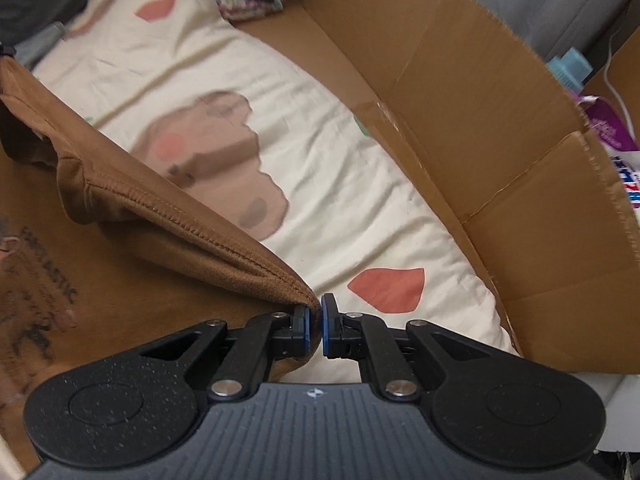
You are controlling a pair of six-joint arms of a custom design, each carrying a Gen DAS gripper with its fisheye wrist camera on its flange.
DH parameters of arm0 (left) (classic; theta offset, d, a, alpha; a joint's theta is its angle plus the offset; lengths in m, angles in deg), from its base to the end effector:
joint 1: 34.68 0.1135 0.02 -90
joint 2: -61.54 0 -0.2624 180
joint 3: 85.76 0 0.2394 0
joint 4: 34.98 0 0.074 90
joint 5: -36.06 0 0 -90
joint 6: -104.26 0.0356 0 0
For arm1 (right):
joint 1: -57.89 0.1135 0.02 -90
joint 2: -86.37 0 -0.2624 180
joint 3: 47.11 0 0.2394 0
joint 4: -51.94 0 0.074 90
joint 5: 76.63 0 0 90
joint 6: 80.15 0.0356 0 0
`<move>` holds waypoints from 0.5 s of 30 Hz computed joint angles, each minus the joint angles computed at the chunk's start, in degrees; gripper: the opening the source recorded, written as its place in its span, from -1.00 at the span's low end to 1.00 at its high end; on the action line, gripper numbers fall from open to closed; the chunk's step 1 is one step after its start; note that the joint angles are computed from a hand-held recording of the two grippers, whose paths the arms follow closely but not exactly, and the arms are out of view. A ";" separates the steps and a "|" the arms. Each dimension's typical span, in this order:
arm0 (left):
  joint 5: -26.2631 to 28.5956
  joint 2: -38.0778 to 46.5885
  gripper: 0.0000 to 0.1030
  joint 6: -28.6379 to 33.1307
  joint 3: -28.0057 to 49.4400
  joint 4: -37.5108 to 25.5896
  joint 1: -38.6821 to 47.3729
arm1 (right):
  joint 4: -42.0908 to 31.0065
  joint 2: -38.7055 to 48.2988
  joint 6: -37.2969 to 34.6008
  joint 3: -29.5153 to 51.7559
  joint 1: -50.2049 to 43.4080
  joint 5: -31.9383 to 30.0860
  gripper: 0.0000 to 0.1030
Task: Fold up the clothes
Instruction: 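Lower the T-shirt onto the sheet and open both grippers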
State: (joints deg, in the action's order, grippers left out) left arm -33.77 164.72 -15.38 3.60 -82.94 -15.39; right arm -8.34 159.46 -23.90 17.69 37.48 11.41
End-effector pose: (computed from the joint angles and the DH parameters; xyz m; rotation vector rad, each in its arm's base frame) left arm 0.3468 0.1084 0.2172 -0.9843 2.4478 -0.5266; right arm 0.2072 -0.0758 0.2280 -0.3326 2.7666 -0.1976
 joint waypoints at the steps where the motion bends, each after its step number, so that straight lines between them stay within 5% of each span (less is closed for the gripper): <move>1: -0.95 1.31 -0.92 1.82 0.22 1.02 -1.18 | 2.57 0.77 0.53 -1.50 0.41 1.18 -0.94; 10: -2.78 11.78 -0.92 2.62 0.63 8.21 -4.38 | 22.44 14.00 3.37 -8.42 -0.07 4.55 -0.95; 15: -3.61 16.58 -0.82 12.39 4.85 5.65 -5.55 | 27.62 17.50 5.64 -9.67 -2.47 0.92 -0.89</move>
State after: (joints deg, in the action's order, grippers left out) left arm -37.38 181.29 -2.99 8.45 -77.29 -20.94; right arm 19.28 176.95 -18.26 8.02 35.01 12.33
